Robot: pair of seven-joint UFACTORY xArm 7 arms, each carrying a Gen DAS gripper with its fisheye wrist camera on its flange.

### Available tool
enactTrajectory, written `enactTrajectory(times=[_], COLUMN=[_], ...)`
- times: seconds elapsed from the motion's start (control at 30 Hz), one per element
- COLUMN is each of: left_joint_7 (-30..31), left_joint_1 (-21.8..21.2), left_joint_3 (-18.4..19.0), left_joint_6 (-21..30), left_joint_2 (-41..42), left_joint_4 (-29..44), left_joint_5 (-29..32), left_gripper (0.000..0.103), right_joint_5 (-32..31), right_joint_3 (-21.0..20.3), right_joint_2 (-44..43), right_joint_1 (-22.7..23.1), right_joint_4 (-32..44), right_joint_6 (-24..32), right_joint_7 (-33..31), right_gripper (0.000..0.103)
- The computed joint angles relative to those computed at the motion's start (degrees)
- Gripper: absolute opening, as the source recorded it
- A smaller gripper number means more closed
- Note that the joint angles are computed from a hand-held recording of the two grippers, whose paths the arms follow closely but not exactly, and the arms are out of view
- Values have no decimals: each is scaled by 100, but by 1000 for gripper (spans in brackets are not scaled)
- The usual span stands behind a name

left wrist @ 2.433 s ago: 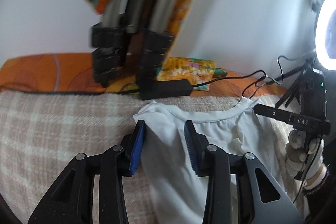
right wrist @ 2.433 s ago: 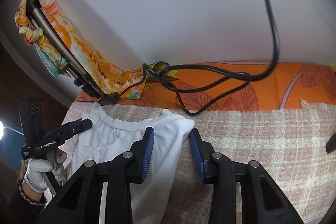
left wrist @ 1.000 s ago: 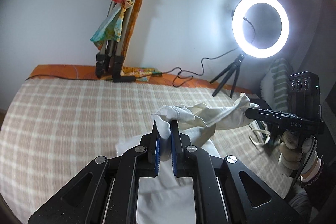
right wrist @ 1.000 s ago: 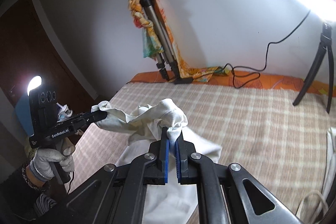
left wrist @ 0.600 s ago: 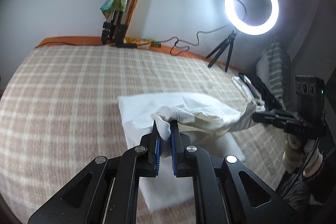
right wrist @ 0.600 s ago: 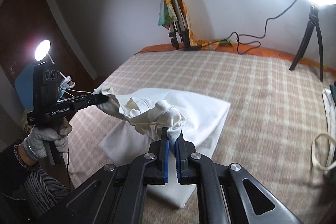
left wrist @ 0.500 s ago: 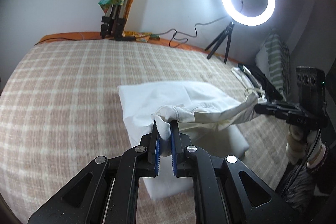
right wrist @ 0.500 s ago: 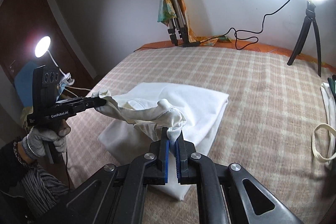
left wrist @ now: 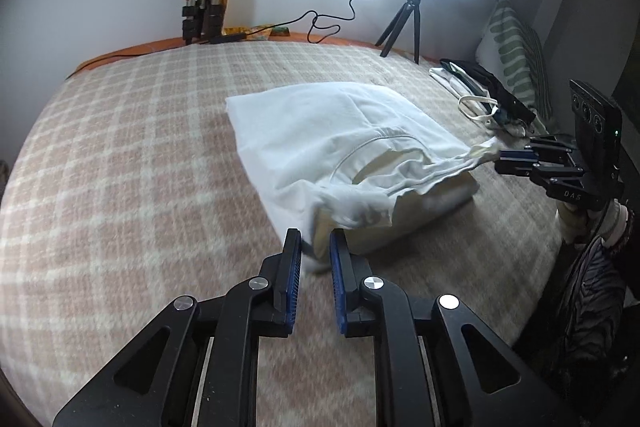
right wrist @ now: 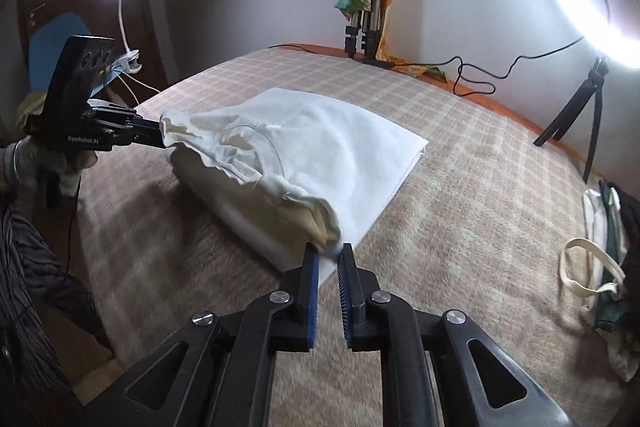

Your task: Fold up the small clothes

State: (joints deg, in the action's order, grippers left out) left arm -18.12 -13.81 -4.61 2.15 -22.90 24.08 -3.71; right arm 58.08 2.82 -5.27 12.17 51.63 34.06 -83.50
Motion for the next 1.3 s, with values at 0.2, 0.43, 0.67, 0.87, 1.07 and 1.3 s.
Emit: enactTrajectory(times=[0.2, 0.43, 0.67, 0.87, 1.07, 1.3], left_joint_7=[-417, -296, 269, -112, 260, -359], left_joint_1=[80, 85, -67, 334, -101, 348], left_joint_3=[-186, -66, -33, -408, -382, -782], left_joint_6=[-123, -232, 541, 593, 209, 450], left_joint_2=[-626, 387, 920, 446, 819, 1471], left_joint_4=[-321, 488, 751, 475, 859, 1460], left_joint_5=[-115, 163, 175, 484, 494, 1377], left_gripper=[17, 19, 19, 19, 38, 38], right_joint_5=[417, 140, -798, -738, -11, -394], right_joint_3=[-233, 30, 281, 193, 146, 344], right_joint_2=[-291, 36, 504, 356, -69, 52], right_joint_1=[-117, 21, 80, -80, 78, 451], right_joint_4=[-130, 165, 331, 225, 6, -64], right_joint_6=[398, 347, 1, 126, 498, -52], right_joint_7=[-131, 409, 1064, 951, -35, 59], right_gripper=[19, 24, 23, 25, 26, 26])
